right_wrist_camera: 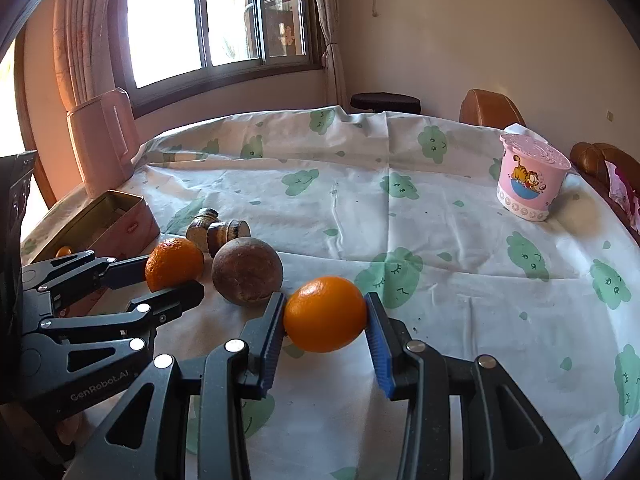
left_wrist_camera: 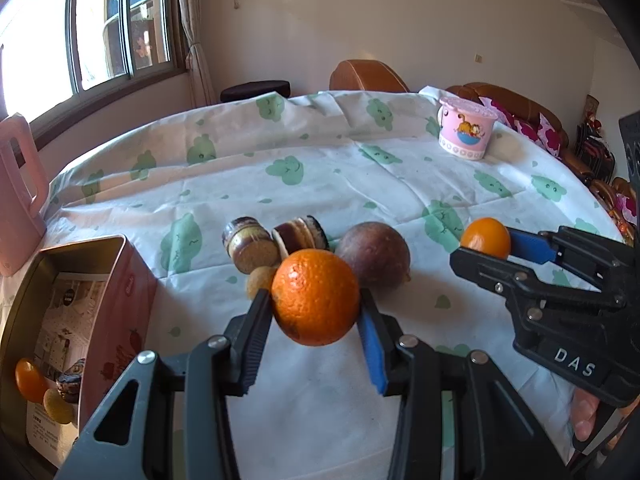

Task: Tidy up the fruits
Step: 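Lift both oranges off the pile with both grippers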

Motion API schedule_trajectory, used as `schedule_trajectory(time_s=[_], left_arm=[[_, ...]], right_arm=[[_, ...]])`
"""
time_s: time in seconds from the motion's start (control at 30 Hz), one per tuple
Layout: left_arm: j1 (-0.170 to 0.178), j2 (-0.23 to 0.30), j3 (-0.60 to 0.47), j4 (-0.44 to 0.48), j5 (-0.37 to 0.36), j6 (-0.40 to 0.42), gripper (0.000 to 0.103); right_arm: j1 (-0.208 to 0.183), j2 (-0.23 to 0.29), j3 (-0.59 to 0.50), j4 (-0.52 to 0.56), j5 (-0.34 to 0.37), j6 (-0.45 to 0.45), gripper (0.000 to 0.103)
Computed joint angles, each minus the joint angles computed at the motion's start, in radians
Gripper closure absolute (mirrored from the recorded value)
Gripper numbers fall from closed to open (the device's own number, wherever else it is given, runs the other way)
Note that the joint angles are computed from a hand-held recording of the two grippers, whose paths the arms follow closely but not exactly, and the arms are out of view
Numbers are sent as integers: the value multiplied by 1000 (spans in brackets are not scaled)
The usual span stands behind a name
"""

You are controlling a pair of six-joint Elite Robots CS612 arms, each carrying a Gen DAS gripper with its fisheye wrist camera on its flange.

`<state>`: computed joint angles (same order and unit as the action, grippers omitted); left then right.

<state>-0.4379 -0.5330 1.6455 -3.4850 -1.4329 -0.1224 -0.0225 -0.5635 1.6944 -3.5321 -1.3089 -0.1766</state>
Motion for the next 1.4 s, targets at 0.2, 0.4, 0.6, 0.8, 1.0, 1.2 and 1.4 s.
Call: schedule_trajectory(time_s=[0.2,0.4,0.6,0.8,1.0,1.2,1.4], left_arm=[[1,2,7,-39,4,-5,59],[0,2,13,-66,12,-10,59],[0,3,18,-88,15,-15,59],[-1,4,24,-114,24,-18,59],[-3,4,30,-143,33,-20,59],[-3,6,32,-163,37,-23,59],[-2,7,35,-181,43,-27,59]], right_arm=[[-2,2,7,-39,13,-4,62],[-2,3,13,-70,17,-5,62],[-4,4,19,-96,22,-7,62],[-5,4,24,-119,28,-5,62],[-6,5,28,-138,33,-4,62],[-7,7,31,-157,36,-2,62],[-8,8,32,-170,38,-1,62]])
